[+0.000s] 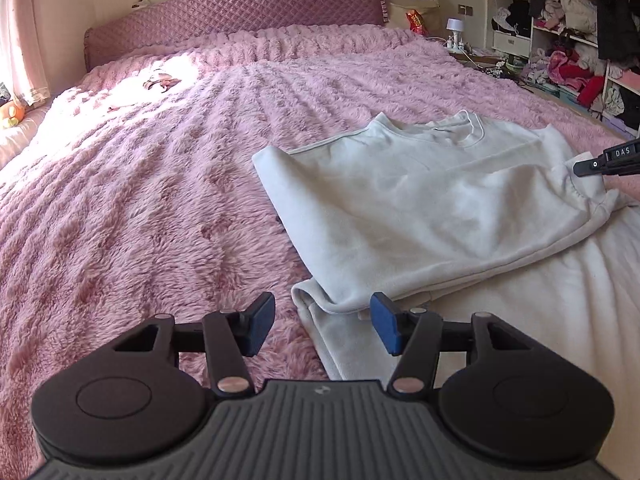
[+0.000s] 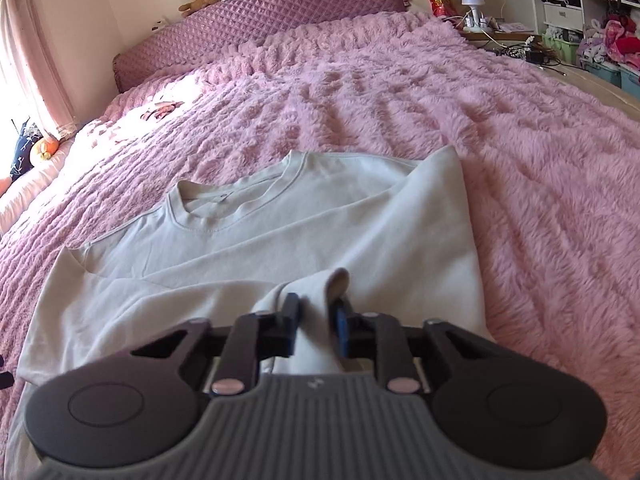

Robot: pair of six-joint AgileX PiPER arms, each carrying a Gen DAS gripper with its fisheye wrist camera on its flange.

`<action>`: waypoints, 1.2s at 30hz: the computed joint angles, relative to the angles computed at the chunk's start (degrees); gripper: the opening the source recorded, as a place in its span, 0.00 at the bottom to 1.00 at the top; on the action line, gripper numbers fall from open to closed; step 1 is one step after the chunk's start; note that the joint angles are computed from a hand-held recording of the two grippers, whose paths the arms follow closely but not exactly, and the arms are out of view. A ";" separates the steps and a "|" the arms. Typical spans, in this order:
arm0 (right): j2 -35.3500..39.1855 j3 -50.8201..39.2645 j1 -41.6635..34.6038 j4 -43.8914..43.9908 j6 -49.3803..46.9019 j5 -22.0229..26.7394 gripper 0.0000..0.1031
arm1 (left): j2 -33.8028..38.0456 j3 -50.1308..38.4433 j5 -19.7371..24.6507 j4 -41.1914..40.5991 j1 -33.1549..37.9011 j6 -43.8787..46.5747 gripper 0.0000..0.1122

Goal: Fold small clothes

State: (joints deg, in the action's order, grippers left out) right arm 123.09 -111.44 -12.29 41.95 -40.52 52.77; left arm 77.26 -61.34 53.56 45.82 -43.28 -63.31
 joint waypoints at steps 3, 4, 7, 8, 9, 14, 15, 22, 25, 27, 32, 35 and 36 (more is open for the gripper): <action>-1.30 1.77 -0.21 1.36 -2.43 -0.57 0.02 | 0.77 0.94 -3.53 -2.13 3.17 7.05 0.58; -1.84 2.33 -0.30 1.74 -3.29 -0.64 0.02 | 0.40 1.55 -4.62 -2.27 3.80 8.67 0.58; -2.19 1.94 -0.76 2.17 -4.22 0.60 0.02 | -1.21 2.98 -8.61 -5.26 6.53 17.30 0.58; -2.18 1.69 -0.78 1.88 -4.02 0.78 0.02 | -1.63 3.11 -10.34 -8.63 8.05 22.75 0.58; -2.24 1.69 -0.84 1.84 -3.98 0.91 0.02 | -1.85 2.80 -10.89 -12.09 9.35 28.23 0.58; -2.96 3.33 -0.72 2.13 -4.10 -0.65 0.02 | -1.23 2.62 -8.64 -10.12 9.29 31.84 0.57; -3.11 3.83 -0.65 2.24 -4.05 -1.05 0.02 | -0.98 2.82 -9.09 -8.91 9.45 30.88 0.56; -3.95 4.83 -0.25 1.53 -3.00 -1.80 0.02 | 3.37 1.43 -12.77 -10.00 10.71 37.45 0.18; -4.08 4.20 -0.54 1.33 -2.21 -1.76 0.01 | 2.71 1.92 -13.81 -10.64 11.37 37.70 0.14; -5.01 5.13 -0.96 2.36 -2.40 -3.08 0.01 | 0.95 3.19 -14.00 -8.36 10.81 34.29 0.12; -8.29 7.17 -3.22 8.22 -6.01 -3.08 0.00 | -3.49 5.64 -10.35 2.68 5.65 15.52 0.07; -10.11 8.65 -4.54 10.02 -6.91 -3.01 0.00 | -1.77 4.65 -4.17 6.17 2.38 5.72 0.00; -11.05 10.01 -4.75 9.52 -6.46 -4.64 0.00 | -1.47 4.63 -4.09 4.69 2.92 4.41 0.00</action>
